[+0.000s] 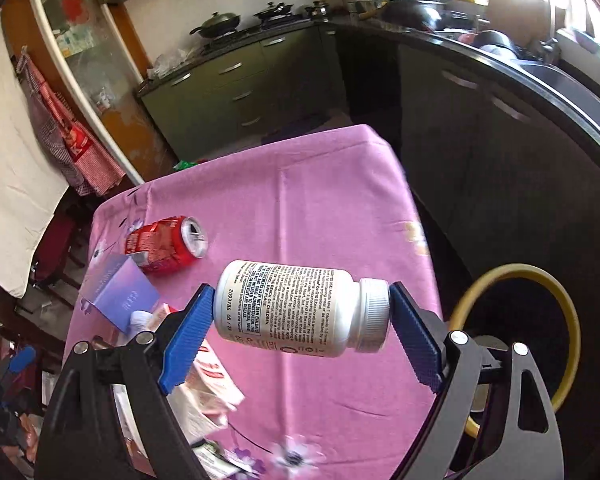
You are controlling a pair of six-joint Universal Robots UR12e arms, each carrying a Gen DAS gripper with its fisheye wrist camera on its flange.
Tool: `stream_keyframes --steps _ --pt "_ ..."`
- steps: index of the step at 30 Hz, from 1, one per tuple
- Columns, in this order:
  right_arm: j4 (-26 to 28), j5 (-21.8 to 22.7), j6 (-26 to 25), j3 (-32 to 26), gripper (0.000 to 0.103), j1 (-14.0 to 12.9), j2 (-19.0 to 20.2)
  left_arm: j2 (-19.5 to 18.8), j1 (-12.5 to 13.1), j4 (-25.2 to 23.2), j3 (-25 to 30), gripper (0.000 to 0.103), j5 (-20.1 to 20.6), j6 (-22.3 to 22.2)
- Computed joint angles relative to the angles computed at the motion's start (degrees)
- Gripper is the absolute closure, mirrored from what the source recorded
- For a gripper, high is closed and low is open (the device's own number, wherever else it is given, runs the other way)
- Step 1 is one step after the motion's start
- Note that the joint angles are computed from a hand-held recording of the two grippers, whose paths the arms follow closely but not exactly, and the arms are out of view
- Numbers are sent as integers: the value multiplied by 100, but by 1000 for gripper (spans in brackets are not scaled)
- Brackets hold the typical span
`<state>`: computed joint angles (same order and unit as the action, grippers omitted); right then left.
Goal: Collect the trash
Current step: 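Move the pill bottle over the bin and open the right gripper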
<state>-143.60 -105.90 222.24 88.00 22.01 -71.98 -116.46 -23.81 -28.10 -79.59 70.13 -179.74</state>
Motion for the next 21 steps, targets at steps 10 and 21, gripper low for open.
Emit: stream_keyframes --steps 10,21 --pt "796 -454 1345 1647 18 -502 -1092 -107 -222 -245 212 12 -376 427" --pt "1033 -356 1657 2038 14 -792 -1117 -277 -475 -797 552 10 -297 1087"
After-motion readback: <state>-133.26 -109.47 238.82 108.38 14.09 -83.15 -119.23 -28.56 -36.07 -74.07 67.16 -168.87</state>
